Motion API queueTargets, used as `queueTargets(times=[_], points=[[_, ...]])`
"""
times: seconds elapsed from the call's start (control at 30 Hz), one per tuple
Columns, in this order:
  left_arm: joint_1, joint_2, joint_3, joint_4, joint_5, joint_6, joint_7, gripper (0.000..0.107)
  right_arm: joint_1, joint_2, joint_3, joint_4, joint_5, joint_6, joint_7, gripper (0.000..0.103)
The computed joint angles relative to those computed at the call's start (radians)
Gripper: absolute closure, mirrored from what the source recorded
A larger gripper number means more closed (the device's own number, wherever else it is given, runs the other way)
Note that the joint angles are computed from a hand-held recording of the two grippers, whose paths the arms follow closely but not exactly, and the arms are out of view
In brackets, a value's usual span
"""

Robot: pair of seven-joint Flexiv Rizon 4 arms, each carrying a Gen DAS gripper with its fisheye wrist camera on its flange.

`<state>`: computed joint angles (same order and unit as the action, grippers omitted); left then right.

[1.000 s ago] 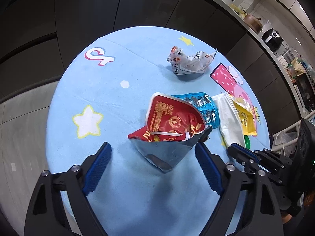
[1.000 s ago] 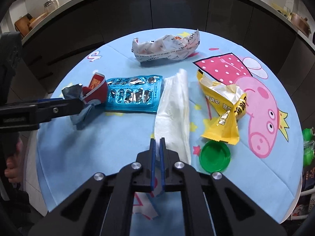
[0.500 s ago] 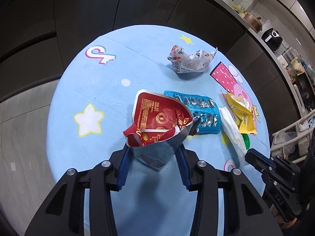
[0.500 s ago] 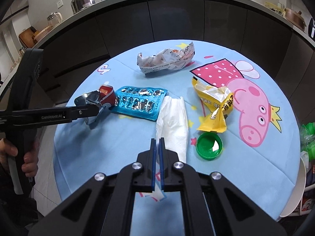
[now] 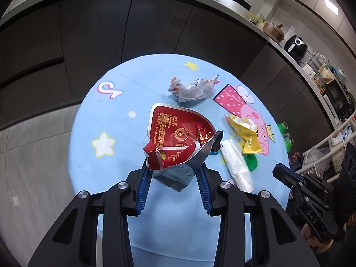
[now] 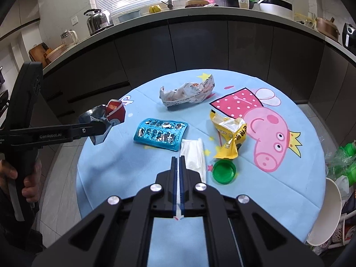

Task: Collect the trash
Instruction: 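Lift the chip bag and tissue off the table with both grippers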

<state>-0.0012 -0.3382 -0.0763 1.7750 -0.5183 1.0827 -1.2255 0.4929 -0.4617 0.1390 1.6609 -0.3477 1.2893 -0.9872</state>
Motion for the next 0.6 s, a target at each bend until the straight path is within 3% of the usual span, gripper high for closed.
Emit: queueTargets(times=[0.07,0.13,0.17,0.37,0.5,0.6], points=[[-0.007,0.001,-0.002,-0.005,0.009,0.001,-0.001,0.070,-0.038,-0.024,0.062,-0.040,0.062,-0.069,-0.076,0.094],[-0.014,0.003,-0.002,-0.005,0.018,0.002,-0.002,0.070,-0.023,-0.041,0.043,-0.038,0.064,-0.066,-0.060,0.054],[-0.015,0.002,-0.001,-0.007,0.022,0.000,-0.001,0.070,-0.017,-0.048,0.037,-0.037,0.064,-0.067,-0.054,0.052],[-0.015,0.004,0.004,-0.001,0.029,-0.012,-0.009,0.070,-0.004,-0.110,0.026,-0.082,0.066,-0.133,-0.070,0.052],[-0.011,0.001,0.006,-0.001,0.027,-0.016,-0.016,0.070,0.014,-0.123,-0.001,-0.083,0.044,-0.115,-0.054,0.053],[-0.007,0.001,0.004,0.001,0.021,-0.018,-0.015,0.070,-0.015,-0.130,0.039,-0.102,0.076,-0.129,-0.092,0.093]])
